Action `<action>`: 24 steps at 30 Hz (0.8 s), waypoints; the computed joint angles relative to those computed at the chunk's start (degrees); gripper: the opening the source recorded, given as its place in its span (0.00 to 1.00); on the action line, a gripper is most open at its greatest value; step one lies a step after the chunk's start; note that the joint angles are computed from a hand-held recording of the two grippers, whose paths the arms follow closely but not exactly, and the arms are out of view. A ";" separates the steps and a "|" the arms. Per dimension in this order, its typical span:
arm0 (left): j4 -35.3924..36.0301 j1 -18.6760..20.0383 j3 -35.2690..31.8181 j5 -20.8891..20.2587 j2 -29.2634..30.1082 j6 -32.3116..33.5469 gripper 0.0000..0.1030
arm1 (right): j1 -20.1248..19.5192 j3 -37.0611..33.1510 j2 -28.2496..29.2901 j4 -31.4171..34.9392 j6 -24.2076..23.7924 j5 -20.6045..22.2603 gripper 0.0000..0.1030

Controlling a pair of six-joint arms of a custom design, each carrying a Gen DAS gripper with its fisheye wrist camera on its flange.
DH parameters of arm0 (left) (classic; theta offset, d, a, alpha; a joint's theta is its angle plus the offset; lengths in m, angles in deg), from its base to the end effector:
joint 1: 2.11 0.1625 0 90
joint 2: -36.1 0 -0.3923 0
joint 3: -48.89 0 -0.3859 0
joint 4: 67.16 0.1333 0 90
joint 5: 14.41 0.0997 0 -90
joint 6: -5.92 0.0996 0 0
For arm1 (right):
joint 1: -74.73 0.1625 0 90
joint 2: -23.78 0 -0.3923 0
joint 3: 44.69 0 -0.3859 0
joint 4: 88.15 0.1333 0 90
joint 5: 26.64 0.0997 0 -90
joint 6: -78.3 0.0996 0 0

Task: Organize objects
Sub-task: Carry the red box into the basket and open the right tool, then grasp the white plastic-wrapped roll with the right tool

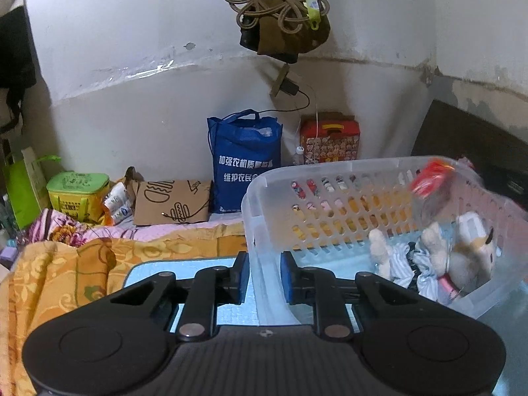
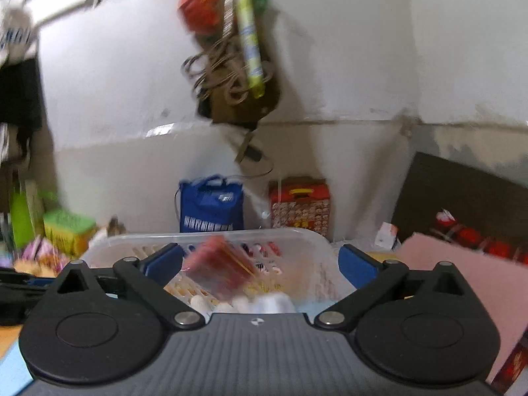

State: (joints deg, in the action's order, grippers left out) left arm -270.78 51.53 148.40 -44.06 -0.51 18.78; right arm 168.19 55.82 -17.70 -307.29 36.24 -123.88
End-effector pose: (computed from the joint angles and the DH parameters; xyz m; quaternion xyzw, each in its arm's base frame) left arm -0.1739 -0.6071 0.0989 0.1296 0.7999 -0.4550 0.3693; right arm 0.1579 -0.6109 0.1516 0.2826 -0.7674 0.5239 0.2382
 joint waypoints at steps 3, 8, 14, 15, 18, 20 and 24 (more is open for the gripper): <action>-1.58 -0.10 -1.01 0.84 1.00 1.60 0.26 | -2.18 5.70 -2.31 -2.88 2.56 0.14 1.00; -4.79 -1.06 -1.76 2.10 1.91 5.16 0.27 | -5.86 12.48 -3.69 -1.69 4.40 1.72 1.00; -1.17 -1.70 -1.62 3.57 2.01 3.64 0.28 | -5.91 13.66 -1.72 -1.71 0.00 1.62 1.00; -0.82 -1.82 -2.05 4.27 2.30 3.81 0.27 | -6.13 13.87 -2.03 -0.88 -0.08 2.20 1.00; -0.60 -1.77 -2.86 4.90 2.63 4.42 0.24 | -6.20 13.92 -2.06 2.08 -0.68 3.06 1.00; -0.89 -1.43 -2.72 3.85 2.29 4.65 0.23 | -6.82 14.21 -2.53 4.81 -2.41 5.74 0.96; -1.65 -0.97 -3.10 2.71 2.41 6.45 0.24 | -6.60 14.46 -3.33 9.15 -1.12 7.62 0.81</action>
